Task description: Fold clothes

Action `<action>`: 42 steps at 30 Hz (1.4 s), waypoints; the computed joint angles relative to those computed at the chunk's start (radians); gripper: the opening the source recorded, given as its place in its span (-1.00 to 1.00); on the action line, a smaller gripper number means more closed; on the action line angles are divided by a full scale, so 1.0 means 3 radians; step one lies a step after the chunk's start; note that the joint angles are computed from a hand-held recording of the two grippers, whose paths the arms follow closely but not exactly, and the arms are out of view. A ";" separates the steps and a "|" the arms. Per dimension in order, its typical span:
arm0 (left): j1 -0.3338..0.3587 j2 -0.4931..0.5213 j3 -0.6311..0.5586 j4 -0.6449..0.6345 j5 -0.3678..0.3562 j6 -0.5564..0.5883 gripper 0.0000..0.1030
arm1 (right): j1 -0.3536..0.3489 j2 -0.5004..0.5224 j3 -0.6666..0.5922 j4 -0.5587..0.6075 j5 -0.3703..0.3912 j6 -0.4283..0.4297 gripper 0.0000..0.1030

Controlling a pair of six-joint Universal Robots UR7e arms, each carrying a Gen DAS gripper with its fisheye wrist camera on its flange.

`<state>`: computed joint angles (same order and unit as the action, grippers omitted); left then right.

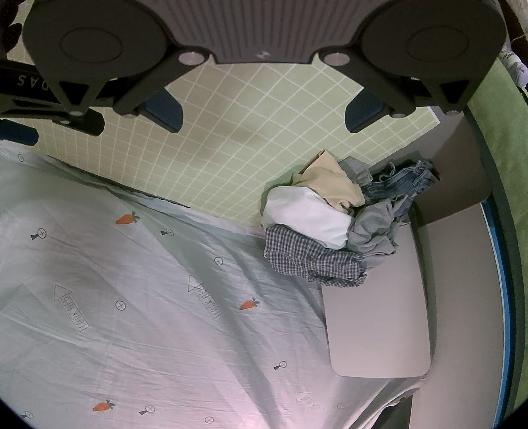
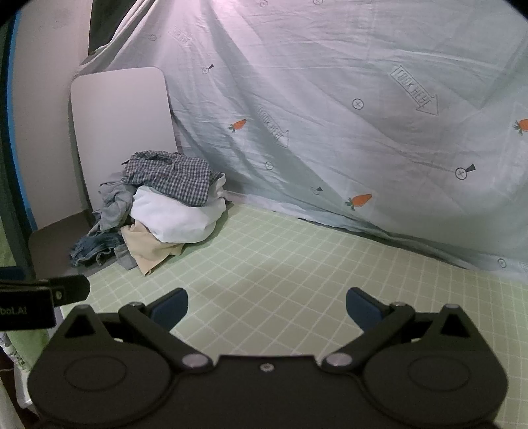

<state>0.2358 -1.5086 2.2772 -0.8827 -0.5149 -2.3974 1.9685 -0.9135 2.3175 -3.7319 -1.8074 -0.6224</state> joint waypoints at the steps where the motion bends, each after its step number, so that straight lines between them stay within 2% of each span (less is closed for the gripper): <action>1: -0.0008 -0.0006 0.0003 0.0001 -0.0007 -0.0003 1.00 | -0.0002 -0.0004 0.0001 0.0004 0.0001 -0.0004 1.00; 22: -0.0129 0.0006 0.0032 0.0118 -0.0179 -0.0190 1.00 | -0.0045 -0.0052 0.0076 -0.0034 0.0078 -0.0049 1.00; 31: -0.0276 0.0036 0.0069 0.0105 -0.0420 -0.0272 1.00 | -0.0065 -0.0106 0.0156 -0.0010 0.0116 -0.0071 1.00; 36: -0.0338 0.0113 0.0055 0.0071 -0.0546 -0.0324 1.00 | -0.0139 -0.0187 0.0224 0.0046 0.0214 -0.0117 1.00; 38: -0.0344 0.0156 0.0039 0.0059 -0.0572 -0.0351 1.00 | -0.0222 -0.0239 0.0281 0.0033 0.0382 -0.0111 1.00; 42: -0.0320 0.0256 -0.0005 0.0068 -0.0599 -0.0454 1.00 | -0.0307 -0.0248 0.0287 -0.0052 0.0551 -0.0124 1.00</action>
<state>0.1396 -1.4318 2.2758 -0.8624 -0.6947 -2.5337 1.8762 -0.9879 2.4034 -3.7474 -1.6421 -0.6594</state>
